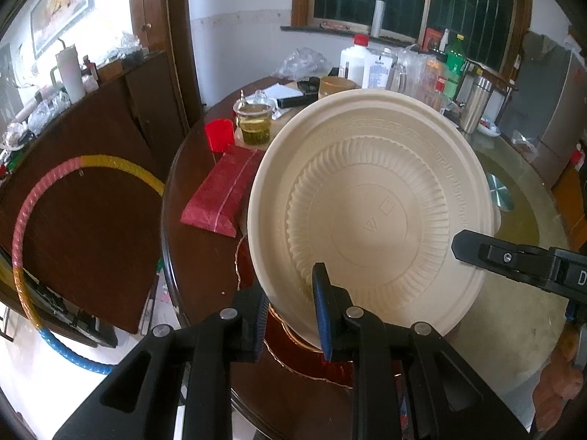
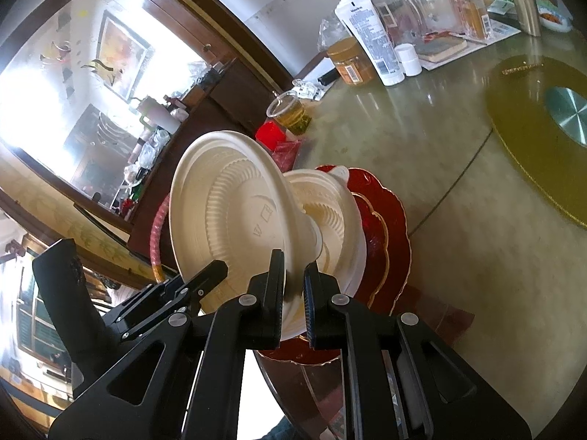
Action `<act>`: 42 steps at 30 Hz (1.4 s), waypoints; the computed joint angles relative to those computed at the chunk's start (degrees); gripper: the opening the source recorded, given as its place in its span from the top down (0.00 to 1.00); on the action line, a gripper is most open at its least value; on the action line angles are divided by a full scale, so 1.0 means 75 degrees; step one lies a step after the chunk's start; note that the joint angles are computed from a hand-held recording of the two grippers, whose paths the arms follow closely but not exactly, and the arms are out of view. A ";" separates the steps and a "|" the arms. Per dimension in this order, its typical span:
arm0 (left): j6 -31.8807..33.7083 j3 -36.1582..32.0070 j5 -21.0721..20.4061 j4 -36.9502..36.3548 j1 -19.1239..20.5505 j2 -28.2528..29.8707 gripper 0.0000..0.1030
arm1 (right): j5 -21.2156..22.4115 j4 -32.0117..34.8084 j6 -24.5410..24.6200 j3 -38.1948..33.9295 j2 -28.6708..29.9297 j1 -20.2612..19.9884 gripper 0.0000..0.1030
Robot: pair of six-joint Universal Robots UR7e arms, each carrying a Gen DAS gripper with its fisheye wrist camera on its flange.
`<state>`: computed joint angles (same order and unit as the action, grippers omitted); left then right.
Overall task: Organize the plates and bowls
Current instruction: 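Lower the second cream bowl onto the stacked bowls with both tools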
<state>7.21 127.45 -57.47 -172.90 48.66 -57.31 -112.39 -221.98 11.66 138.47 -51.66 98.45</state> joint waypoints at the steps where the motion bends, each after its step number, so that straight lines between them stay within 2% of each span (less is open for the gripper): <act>1: -0.0025 -0.0020 -0.0027 0.0059 0.0019 -0.0010 0.78 | 0.0024 0.0031 0.0020 0.0001 -0.0012 -0.0013 0.91; 9: -0.0117 -0.0116 -0.0087 0.0326 0.0060 -0.0046 0.79 | 0.0015 0.0207 0.0147 -0.0030 -0.0065 -0.0004 0.91; 25: -0.0132 -0.0264 -0.0082 0.0831 0.0057 -0.0127 0.78 | 0.0562 0.0750 0.0578 0.0092 -0.0409 -0.0296 0.88; 42: -0.0080 -0.0258 -0.0063 0.0878 0.0003 -0.0165 0.78 | 0.0512 0.0801 0.0694 0.0122 -0.0460 -0.0247 0.88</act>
